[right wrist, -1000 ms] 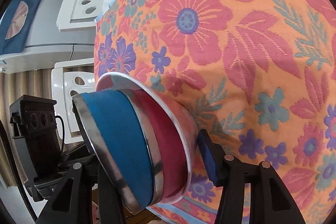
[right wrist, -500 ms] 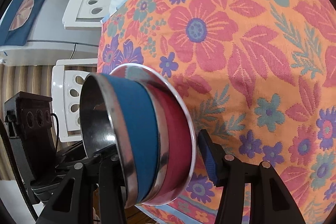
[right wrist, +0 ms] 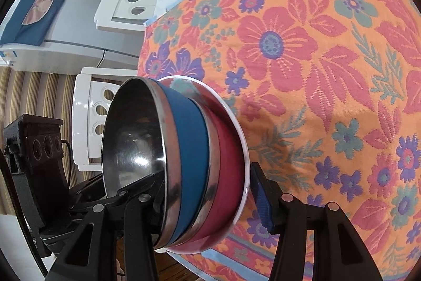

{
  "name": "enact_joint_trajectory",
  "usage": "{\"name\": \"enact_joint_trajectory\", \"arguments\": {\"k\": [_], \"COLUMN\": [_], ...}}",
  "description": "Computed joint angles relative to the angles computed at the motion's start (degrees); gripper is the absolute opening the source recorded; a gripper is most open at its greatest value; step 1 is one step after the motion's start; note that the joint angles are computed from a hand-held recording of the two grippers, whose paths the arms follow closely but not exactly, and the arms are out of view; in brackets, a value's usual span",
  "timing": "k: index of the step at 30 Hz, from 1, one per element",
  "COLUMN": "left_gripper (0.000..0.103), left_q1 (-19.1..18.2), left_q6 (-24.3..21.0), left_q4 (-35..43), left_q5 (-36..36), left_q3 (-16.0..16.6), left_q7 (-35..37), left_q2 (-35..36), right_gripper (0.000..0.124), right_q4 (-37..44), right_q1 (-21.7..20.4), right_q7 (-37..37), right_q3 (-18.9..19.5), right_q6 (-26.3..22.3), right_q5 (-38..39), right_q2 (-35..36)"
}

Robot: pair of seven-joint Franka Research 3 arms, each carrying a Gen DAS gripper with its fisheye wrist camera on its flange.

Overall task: Organize plates and bowls
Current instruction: 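Carry the nested bowls with both grippers over the stacked plates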

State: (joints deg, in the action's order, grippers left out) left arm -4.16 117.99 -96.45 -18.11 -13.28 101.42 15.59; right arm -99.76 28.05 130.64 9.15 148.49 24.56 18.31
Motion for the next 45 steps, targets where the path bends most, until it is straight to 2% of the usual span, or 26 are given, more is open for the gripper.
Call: {"name": "enact_joint_trajectory", "arguments": {"k": [9,15,21,33,45], "left_gripper": [0.051,0.051,0.051,0.05,0.05], "left_q1": [1.5,2.3,3.6,6.3,8.0], "left_q6": [2.4,2.2,1.4,0.7,0.8], "left_q4": [-2.9,-3.6,-4.7,-9.4,-14.5], "left_q5": [-2.6,-3.3,-3.7,-4.6,-7.4], "left_q3": [1.0,2.3,3.7,6.3,7.5], "left_q7": [2.1,2.4,3.2,7.4,12.6], "left_q2": [-4.1,-6.2,-8.3,-11.1,-11.9], "right_gripper": [0.051,0.051,0.051,0.051,0.051], "right_q4": [5.6,11.1,17.8,32.1,34.9], "right_q1": [2.2,3.5,5.7,9.6,12.1], "right_q7": [2.7,4.6,9.5,12.6,15.7], "right_q3": [-1.0,-1.2,-1.8,-1.8,-2.4], "right_q6": [-2.2,-5.0,-7.7,-14.3,-16.2], "right_q5": [-5.8,-8.4,-10.7,-12.8,-13.6], "right_q2": [1.4,3.5,7.0,16.7,20.3]}}
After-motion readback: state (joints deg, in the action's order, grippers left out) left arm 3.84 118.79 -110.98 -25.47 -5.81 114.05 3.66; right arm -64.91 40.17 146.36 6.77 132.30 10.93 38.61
